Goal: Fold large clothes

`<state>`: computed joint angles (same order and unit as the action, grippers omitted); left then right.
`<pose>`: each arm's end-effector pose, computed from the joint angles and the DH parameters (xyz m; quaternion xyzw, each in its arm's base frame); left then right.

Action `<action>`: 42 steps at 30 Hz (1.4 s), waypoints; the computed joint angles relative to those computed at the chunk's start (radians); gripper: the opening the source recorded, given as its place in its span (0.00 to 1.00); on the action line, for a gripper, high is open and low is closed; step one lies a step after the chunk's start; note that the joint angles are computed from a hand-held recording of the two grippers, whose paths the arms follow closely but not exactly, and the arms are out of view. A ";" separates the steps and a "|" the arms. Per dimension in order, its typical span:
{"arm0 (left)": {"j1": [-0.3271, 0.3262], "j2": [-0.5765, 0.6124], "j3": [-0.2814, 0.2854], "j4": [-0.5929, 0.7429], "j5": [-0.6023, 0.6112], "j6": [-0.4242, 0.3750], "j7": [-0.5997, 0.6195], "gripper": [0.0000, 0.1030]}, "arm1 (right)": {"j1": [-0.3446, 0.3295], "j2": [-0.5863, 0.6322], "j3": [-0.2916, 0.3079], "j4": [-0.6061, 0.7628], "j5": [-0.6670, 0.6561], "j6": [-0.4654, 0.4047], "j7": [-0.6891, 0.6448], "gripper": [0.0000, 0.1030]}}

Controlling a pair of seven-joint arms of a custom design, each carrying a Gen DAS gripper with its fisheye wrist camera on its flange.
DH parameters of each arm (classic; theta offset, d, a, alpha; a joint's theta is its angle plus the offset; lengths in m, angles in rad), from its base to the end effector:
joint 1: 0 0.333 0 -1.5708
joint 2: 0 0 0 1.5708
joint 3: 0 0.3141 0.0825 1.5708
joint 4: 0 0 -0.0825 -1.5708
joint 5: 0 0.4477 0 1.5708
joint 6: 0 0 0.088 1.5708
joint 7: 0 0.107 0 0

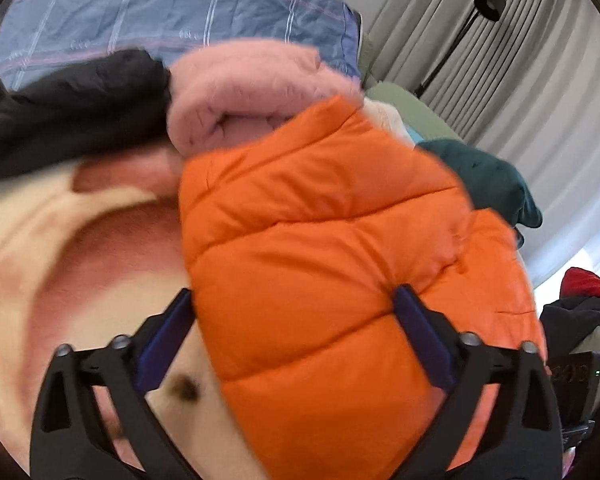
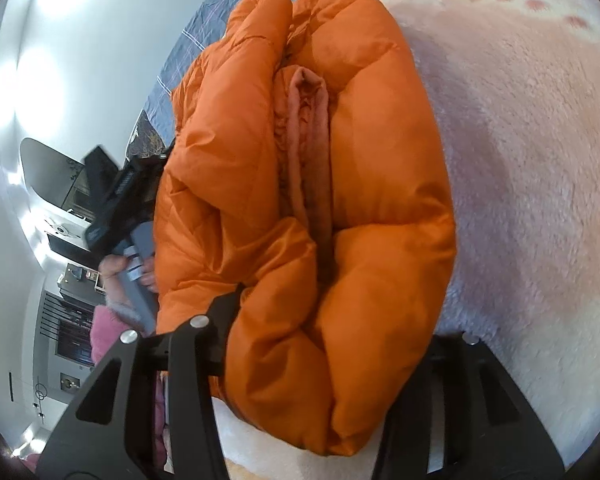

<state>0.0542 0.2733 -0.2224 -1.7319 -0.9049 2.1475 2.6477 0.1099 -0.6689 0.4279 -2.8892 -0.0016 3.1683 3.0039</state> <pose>0.7000 -0.1407 0.4270 0.3564 -0.8375 0.4074 0.0743 0.3671 0.2027 0.4128 -0.3148 0.8368 -0.0476 0.4454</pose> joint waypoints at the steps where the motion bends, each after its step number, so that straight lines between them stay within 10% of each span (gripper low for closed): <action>1: 0.004 0.036 0.003 0.040 0.005 -0.053 -0.038 0.99 | -0.009 0.014 0.003 0.009 -0.002 0.008 -0.001 0.44; 4: 0.032 0.138 -0.009 0.146 -0.006 -0.183 -0.140 0.97 | -0.018 0.024 0.005 0.024 -0.007 0.001 -0.009 0.45; 7: 0.038 0.033 -0.029 0.032 -0.033 -0.089 -0.003 0.68 | -0.072 0.007 0.066 0.052 -0.046 -0.064 -0.016 0.40; 9: 0.025 -0.042 -0.025 -0.030 -0.052 -0.039 0.069 0.45 | -0.144 -0.027 0.155 0.115 -0.137 -0.215 -0.028 0.30; 12: 0.007 -0.177 -0.013 -0.112 -0.170 -0.024 0.203 0.38 | -0.198 -0.074 0.242 0.208 -0.275 -0.425 -0.042 0.23; 20: -0.141 -0.346 0.018 -0.104 -0.283 0.078 0.401 0.39 | -0.211 -0.163 0.106 0.251 -0.457 -0.542 -0.096 0.23; 25: -0.259 -0.154 -0.027 0.148 -0.029 0.347 0.145 0.40 | -0.326 0.029 -0.056 0.354 -0.567 -0.377 -0.118 0.24; 29: -0.337 0.061 -0.036 0.380 0.247 0.508 -0.115 0.55 | -0.483 0.214 -0.053 0.465 -0.690 -0.242 0.005 0.24; 34: -0.544 0.358 0.166 0.684 0.672 0.636 -0.540 0.77 | -0.561 0.524 -0.035 0.670 -0.838 -0.342 0.099 0.30; 42: -0.467 0.515 0.060 0.707 0.786 0.650 -0.490 0.80 | -0.496 0.619 -0.141 0.668 -0.882 -0.273 0.245 0.36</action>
